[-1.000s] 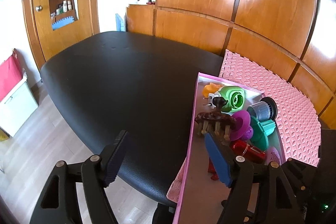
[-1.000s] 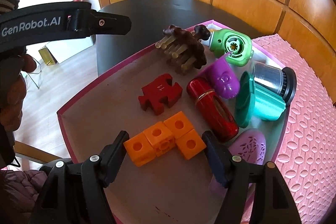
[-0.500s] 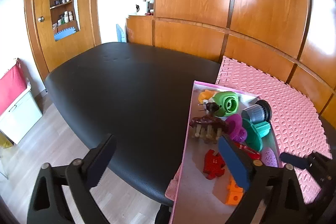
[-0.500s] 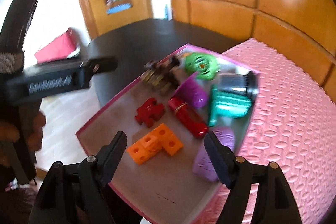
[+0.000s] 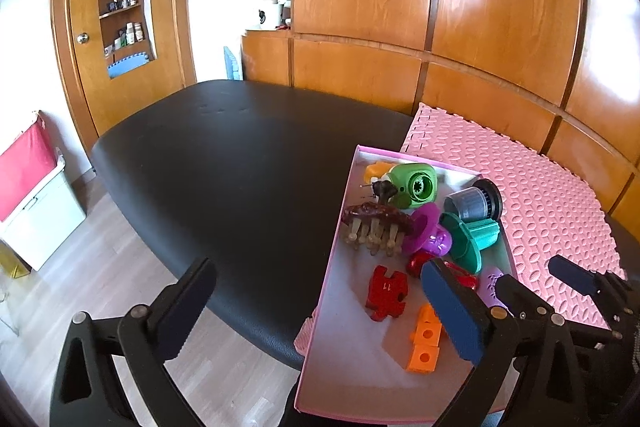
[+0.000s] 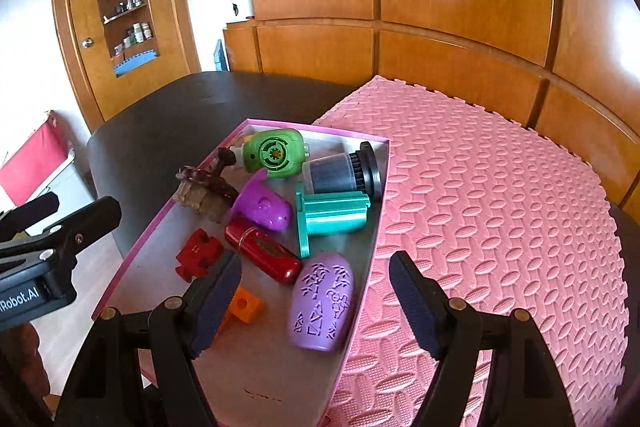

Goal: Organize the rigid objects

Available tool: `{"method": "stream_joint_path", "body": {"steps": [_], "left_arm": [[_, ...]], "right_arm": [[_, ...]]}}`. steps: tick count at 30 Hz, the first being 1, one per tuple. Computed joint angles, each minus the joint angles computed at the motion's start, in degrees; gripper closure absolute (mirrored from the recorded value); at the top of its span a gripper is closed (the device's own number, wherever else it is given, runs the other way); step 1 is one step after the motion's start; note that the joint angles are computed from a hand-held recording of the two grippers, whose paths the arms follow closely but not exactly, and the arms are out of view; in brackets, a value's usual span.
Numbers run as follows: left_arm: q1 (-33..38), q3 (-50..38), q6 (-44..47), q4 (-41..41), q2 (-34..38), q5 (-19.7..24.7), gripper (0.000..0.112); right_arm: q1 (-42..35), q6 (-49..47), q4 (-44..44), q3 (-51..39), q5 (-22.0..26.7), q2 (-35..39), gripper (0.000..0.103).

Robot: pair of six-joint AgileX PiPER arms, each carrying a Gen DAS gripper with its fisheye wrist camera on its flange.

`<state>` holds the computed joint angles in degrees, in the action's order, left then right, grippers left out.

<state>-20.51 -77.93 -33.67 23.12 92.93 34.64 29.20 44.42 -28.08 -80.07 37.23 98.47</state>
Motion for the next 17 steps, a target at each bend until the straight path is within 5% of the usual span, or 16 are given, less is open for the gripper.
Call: {"method": "stream_joint_path", "body": {"steps": [17], "left_arm": [[-1.0,1.8,-0.3,2.1,-1.2,-1.3,0.010]], "right_arm": [[1.0,1.8,-1.7,0.5,0.1,-0.6,0.026]]}}
